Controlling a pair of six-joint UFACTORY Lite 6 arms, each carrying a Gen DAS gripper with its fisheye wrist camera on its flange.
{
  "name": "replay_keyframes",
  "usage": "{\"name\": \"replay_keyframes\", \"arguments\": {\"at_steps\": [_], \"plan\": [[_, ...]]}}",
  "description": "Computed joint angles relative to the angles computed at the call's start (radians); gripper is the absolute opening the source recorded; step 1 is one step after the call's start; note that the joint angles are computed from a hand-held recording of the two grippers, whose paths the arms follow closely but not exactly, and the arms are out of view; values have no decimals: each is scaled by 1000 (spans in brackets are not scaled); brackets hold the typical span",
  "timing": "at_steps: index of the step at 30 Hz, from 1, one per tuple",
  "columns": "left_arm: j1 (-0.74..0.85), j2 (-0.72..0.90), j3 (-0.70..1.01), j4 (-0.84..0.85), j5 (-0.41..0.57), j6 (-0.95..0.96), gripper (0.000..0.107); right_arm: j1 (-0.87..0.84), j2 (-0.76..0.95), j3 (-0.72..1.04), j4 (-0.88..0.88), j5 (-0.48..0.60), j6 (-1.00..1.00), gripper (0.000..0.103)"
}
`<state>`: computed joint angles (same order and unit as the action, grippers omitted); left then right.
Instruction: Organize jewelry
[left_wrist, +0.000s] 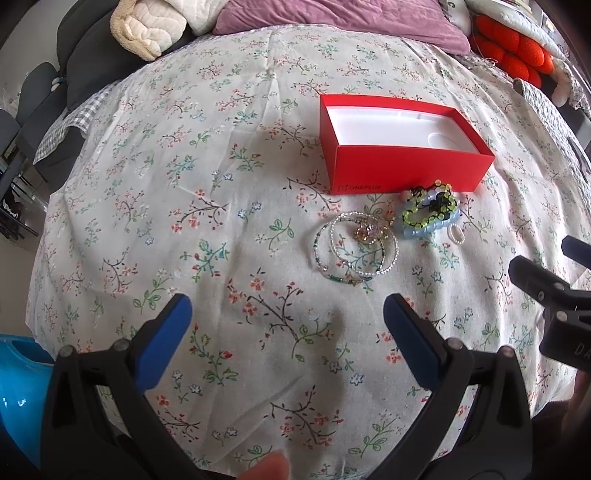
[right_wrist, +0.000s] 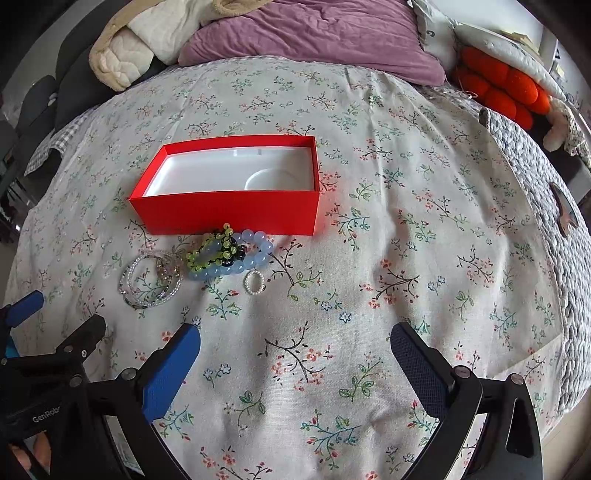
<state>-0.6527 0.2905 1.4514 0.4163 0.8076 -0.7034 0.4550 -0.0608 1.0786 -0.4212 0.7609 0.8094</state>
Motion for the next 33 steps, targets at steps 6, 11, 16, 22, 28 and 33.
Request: {"name": "replay_keyframes", "arguments": {"at_steps": [6,11,16,22,28,33], "plan": [[-1,1,0,1,0,-2,103,0,1,2,-1,2,1,103],[-2,0,-4,1,-2,-2,103,-2,-2,0,0,2,-1,103],[-3,-1,-7,1,-3,-4,103,-3,-3,-1,-2,2,-1,103],[-3,-1,-7,0,-2,-4,103,-6,-5,-3,-2,2,-3,103],[-4,-3,-16,-2,-6,-4,103,-10,-10,-7,-2,-2,-9,103],[-2,-9,-26,-9,-12,3,103,-14,-17,-11,-3,-3,-14,103]]}}
